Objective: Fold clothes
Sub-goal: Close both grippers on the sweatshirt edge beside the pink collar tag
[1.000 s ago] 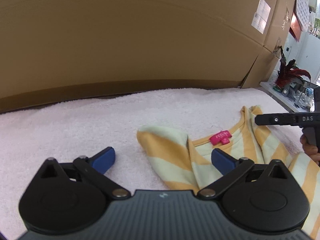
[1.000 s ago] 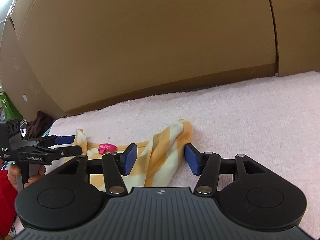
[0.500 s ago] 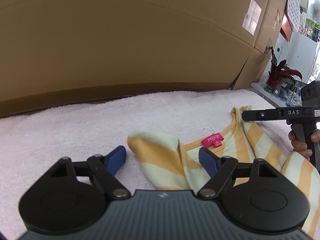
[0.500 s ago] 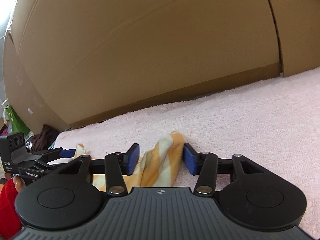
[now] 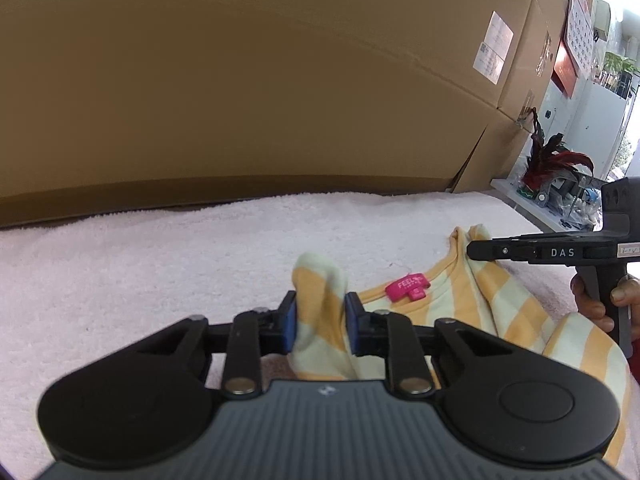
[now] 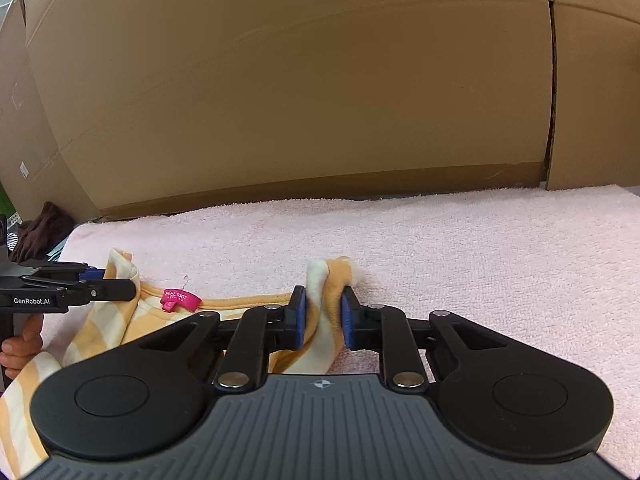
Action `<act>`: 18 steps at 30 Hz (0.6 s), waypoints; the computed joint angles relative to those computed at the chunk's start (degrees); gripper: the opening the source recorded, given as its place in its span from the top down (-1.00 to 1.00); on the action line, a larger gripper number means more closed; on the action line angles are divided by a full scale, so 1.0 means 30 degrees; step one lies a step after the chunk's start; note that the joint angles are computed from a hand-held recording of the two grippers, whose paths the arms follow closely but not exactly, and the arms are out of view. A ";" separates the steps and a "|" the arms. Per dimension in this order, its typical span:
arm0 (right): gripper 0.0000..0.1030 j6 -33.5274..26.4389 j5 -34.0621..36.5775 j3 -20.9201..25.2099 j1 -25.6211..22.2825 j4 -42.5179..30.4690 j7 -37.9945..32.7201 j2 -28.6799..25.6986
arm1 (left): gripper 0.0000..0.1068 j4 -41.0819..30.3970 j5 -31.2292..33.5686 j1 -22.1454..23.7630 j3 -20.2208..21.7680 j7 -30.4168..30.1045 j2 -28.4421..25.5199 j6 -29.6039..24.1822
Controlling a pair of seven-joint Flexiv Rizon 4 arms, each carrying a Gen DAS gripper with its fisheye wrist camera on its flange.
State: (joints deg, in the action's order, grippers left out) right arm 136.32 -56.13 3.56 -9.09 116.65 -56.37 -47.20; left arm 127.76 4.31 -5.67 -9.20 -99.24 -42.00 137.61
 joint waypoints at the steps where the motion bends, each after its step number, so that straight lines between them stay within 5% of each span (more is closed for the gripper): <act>1: 0.70 0.0096 -0.0068 0.0025 -0.0089 -0.0013 0.0064 -0.0029 | 0.66 0.0028 -0.0203 -0.0181 0.0130 0.0052 -0.0005 0.0152; 12: 0.76 0.1496 -0.1541 -0.0395 -0.0533 -0.0624 0.2191 -0.0684 | 0.73 0.0289 -0.5201 -0.3937 0.2033 0.2932 0.0139 0.0807; 18: 0.76 0.2607 -0.1211 -0.0864 -0.0212 -0.0323 0.1538 -0.0659 | 0.79 0.1175 -0.6894 -0.4396 0.1820 0.2641 0.0477 0.1999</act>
State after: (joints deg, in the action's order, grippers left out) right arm 144.14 -59.76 0.96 -9.73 115.68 -51.75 -49.18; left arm 131.29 -16.37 -18.86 -3.74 -91.32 -40.57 143.60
